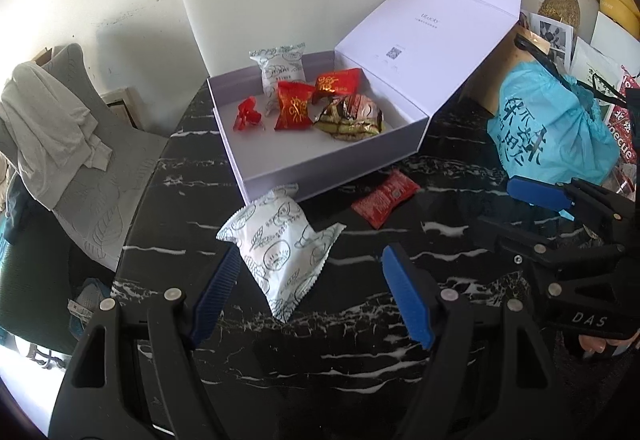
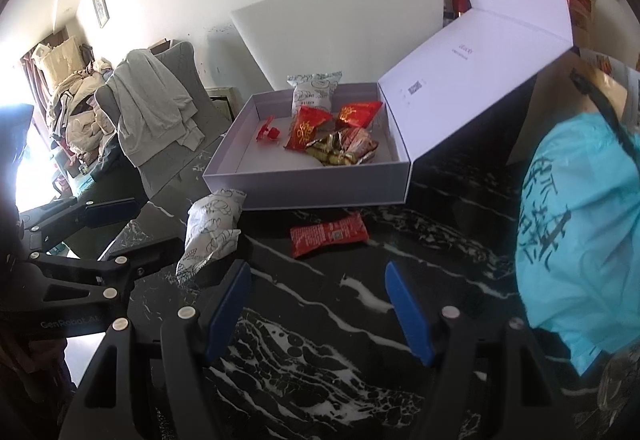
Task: Organize objects
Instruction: 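Withdraw both tools from the box toward the white pastry bag and red sauce packet, then grasp the white printed pastry bag with the left tool while the right tool grasps the red sauce packet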
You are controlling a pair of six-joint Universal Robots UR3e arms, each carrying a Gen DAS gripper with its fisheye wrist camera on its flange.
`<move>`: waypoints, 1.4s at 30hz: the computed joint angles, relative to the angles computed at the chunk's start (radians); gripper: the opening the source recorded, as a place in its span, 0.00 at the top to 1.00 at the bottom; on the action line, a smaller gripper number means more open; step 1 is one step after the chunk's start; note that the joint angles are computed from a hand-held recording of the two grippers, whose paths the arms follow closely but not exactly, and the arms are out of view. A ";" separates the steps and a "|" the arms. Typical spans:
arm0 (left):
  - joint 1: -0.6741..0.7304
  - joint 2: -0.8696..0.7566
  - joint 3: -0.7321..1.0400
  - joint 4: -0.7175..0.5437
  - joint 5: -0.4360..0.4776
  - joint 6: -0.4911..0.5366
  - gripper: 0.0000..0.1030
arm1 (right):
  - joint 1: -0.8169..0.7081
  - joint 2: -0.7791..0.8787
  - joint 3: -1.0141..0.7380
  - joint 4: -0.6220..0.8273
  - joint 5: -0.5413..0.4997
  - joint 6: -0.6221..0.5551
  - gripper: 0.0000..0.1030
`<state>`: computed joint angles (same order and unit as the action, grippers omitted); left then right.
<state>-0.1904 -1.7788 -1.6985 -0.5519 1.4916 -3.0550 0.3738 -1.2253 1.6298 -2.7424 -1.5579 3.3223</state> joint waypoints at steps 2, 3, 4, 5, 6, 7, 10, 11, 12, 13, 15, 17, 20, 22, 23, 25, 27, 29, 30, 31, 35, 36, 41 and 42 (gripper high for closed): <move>0.008 0.012 -0.026 0.010 -0.005 -0.002 0.29 | 0.004 0.001 0.019 -0.019 -0.001 0.010 0.31; 0.009 0.013 -0.031 0.004 0.000 -0.005 0.29 | 0.006 0.003 0.027 -0.029 -0.002 0.016 0.31; 0.008 0.012 -0.031 -0.001 0.008 -0.009 0.29 | 0.009 0.009 0.038 -0.043 -0.004 0.026 0.31; 0.013 0.013 -0.048 0.016 0.006 -0.013 0.29 | 0.011 0.016 0.042 -0.052 -0.007 0.032 0.31; 0.018 0.011 -0.058 0.029 0.000 -0.013 0.29 | 0.012 0.024 0.044 -0.059 -0.011 0.038 0.31; 0.022 0.006 -0.064 0.037 -0.002 -0.015 0.29 | 0.012 0.036 0.045 -0.063 -0.013 0.046 0.31; 0.038 -0.024 -0.066 0.053 -0.009 -0.033 0.29 | 0.003 0.074 0.026 -0.055 -0.009 0.053 0.31; 0.044 -0.033 -0.067 0.059 -0.016 -0.036 0.29 | 0.000 0.083 0.019 -0.052 -0.005 0.054 0.31; 0.050 -0.043 -0.066 0.065 -0.022 -0.039 0.29 | -0.005 0.095 0.008 -0.046 0.000 0.056 0.31; 0.057 -0.056 -0.060 0.063 -0.031 -0.041 0.29 | -0.010 0.111 -0.009 -0.034 0.007 0.059 0.31; 0.070 -0.075 -0.050 0.060 -0.053 -0.037 0.29 | -0.022 0.140 -0.035 -0.031 0.029 0.063 0.31; 0.084 -0.096 -0.039 0.057 -0.093 -0.011 0.29 | -0.030 0.171 -0.061 -0.034 0.044 0.057 0.31; 0.095 -0.128 -0.028 0.074 -0.136 0.024 0.29 | -0.031 0.223 -0.119 -0.017 0.048 0.039 0.31; 0.090 -0.153 -0.010 0.085 -0.123 0.031 0.29 | -0.025 0.258 -0.179 0.026 0.027 0.026 0.31; 0.088 -0.168 0.005 0.085 -0.115 0.030 0.29 | -0.023 0.275 -0.210 0.048 0.017 0.021 0.31; 0.089 -0.191 0.033 0.080 -0.110 0.023 0.29 | -0.024 0.309 -0.269 0.071 0.004 0.016 0.31; 0.105 -0.203 0.047 0.075 -0.137 0.022 0.27 | -0.031 0.329 -0.303 0.080 0.006 0.026 0.24; 0.118 -0.215 0.058 0.067 -0.164 0.025 0.26 | -0.039 0.359 -0.353 0.101 0.012 0.044 0.23; 0.120 -0.218 0.060 0.066 -0.170 0.027 0.26 | -0.040 0.376 -0.384 0.120 0.012 0.048 0.23; 0.123 -0.220 0.062 0.063 -0.178 0.032 0.26 | -0.039 0.397 -0.421 0.144 0.007 0.054 0.23; 0.131 -0.228 0.063 0.068 -0.194 0.040 0.23 | -0.033 0.473 -0.558 0.237 -0.023 0.100 0.23; 0.134 -0.230 0.063 0.067 -0.201 0.039 0.22 | -0.030 0.490 -0.589 0.259 -0.032 0.115 0.23; 0.165 -0.230 0.055 0.045 -0.257 0.045 0.21 | 0.003 0.621 -0.838 0.424 -0.121 0.156 0.23; 0.170 -0.229 0.053 0.044 -0.259 0.046 0.20 | 0.010 0.646 -0.888 0.462 -0.136 0.155 0.22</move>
